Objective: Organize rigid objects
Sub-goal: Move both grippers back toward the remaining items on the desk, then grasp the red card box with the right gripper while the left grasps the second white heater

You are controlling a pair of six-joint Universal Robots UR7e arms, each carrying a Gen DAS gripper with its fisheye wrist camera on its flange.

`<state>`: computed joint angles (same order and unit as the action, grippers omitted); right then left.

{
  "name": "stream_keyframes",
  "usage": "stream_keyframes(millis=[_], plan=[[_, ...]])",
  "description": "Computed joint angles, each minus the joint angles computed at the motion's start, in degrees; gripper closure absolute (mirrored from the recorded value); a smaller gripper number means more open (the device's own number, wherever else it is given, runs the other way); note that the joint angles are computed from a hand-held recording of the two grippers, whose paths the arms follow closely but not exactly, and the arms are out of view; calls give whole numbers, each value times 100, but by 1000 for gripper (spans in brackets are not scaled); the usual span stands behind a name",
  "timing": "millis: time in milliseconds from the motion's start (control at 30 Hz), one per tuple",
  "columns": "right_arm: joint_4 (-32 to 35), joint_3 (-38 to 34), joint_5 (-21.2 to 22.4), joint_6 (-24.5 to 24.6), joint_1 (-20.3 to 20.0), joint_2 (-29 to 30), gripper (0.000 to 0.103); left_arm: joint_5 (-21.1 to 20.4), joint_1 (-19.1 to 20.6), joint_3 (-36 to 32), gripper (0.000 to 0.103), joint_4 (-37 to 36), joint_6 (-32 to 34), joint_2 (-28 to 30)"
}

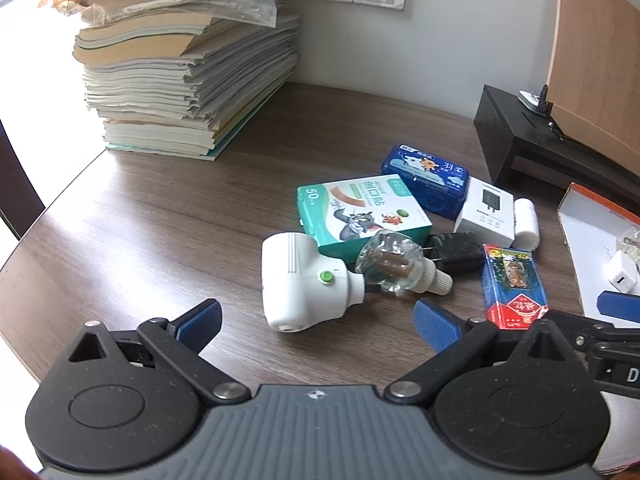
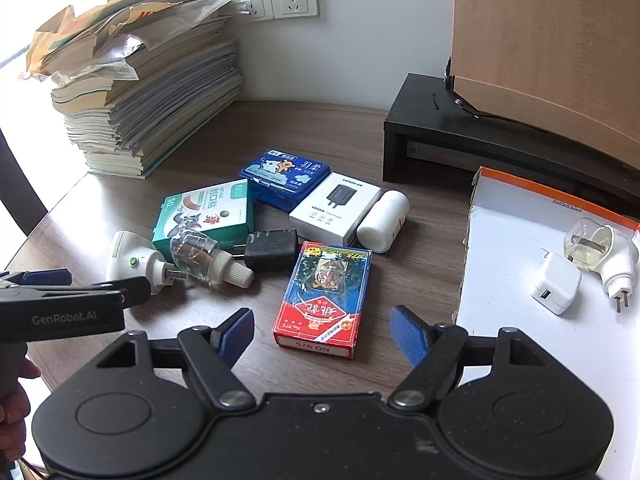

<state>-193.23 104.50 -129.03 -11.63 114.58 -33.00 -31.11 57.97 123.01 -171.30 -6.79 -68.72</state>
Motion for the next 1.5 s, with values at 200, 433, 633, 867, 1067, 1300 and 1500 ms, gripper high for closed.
stream_keyframes(millis=[200,433,633,867,1067,1300,1500], plan=[[31,-68,-106,74,3,64,14,-175,310,-167,0,-441,667,196],[129,-146,-287,241,-9,139,14,-605,582,-313,0,-1128,2054,480],[233,-265,-440,423,-33,261,14,-1199,819,-372,0,-1917,3262,650],[291,-527,-555,481,-57,489,14,-1730,990,-374,11,-1892,3291,548],[391,-805,-556,503,-106,669,14,-1922,1024,-288,11,-1730,2920,306],[741,-1213,-675,600,-199,925,14,-1867,967,-169,11,-1739,2725,100],[490,-1373,-773,314,-183,1078,32,-1766,906,-93,11,-1736,2521,-7]])
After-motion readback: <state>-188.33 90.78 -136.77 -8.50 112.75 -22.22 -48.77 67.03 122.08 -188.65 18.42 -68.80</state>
